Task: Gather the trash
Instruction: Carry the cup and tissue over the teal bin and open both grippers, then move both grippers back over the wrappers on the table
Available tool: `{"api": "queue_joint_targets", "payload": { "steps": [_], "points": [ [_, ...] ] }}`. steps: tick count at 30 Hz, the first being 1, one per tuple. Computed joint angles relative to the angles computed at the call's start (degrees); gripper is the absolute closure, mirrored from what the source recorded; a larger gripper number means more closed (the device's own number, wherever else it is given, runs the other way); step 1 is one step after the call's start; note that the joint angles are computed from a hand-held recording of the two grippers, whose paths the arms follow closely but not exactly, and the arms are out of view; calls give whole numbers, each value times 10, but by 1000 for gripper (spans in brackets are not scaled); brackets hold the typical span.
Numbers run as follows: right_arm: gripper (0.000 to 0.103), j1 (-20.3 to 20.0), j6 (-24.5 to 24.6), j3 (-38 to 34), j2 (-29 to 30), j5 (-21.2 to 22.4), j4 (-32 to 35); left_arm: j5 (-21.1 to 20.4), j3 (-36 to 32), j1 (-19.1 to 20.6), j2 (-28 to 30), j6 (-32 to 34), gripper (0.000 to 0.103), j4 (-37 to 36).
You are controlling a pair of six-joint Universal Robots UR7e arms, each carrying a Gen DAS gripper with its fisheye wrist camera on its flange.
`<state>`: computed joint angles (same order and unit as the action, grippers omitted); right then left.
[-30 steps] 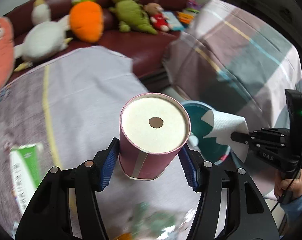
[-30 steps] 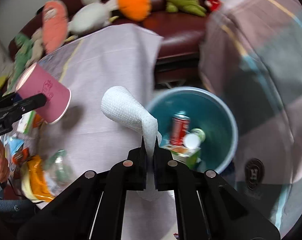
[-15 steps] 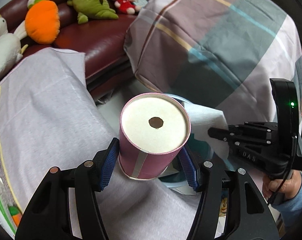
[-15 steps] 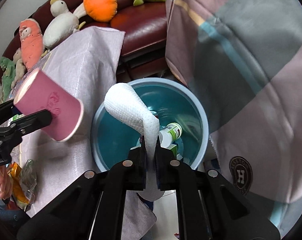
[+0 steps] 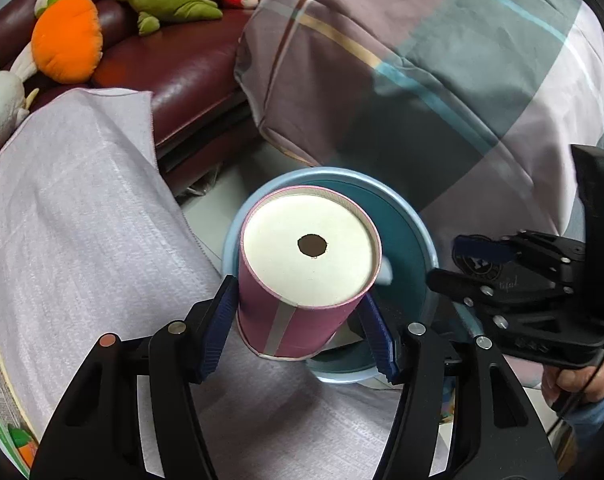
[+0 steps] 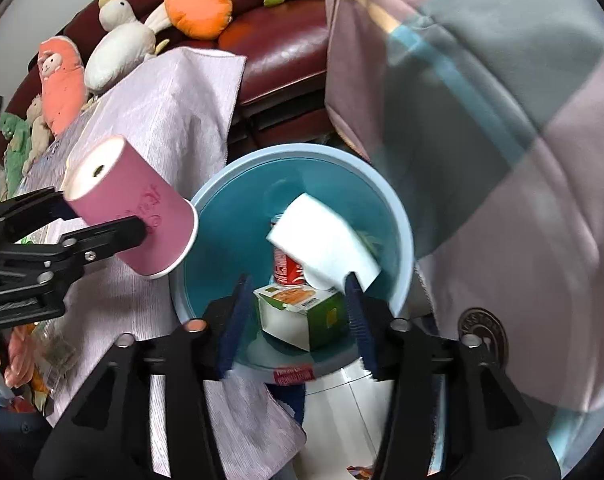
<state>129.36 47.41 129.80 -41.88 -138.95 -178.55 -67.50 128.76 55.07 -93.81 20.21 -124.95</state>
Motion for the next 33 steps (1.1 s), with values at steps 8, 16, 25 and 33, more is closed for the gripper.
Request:
{"api": "queue_joint_targets", "payload": {
  "steps": [8, 16, 25, 33],
  "points": [
    [41, 16, 50, 14, -24, -3, 50, -6, 11, -8, 13, -8, 39, -13],
    [35, 28, 71, 7, -49, -2, 117, 2, 18, -14, 2, -28, 23, -25],
    [31, 47, 79, -10, -51, -4, 143, 13, 16, -22, -45, -38, 19, 0],
    [30, 81, 67, -59, -21, 1, 156, 26, -2, -13, -121, -42, 17, 52]
  ]
}}
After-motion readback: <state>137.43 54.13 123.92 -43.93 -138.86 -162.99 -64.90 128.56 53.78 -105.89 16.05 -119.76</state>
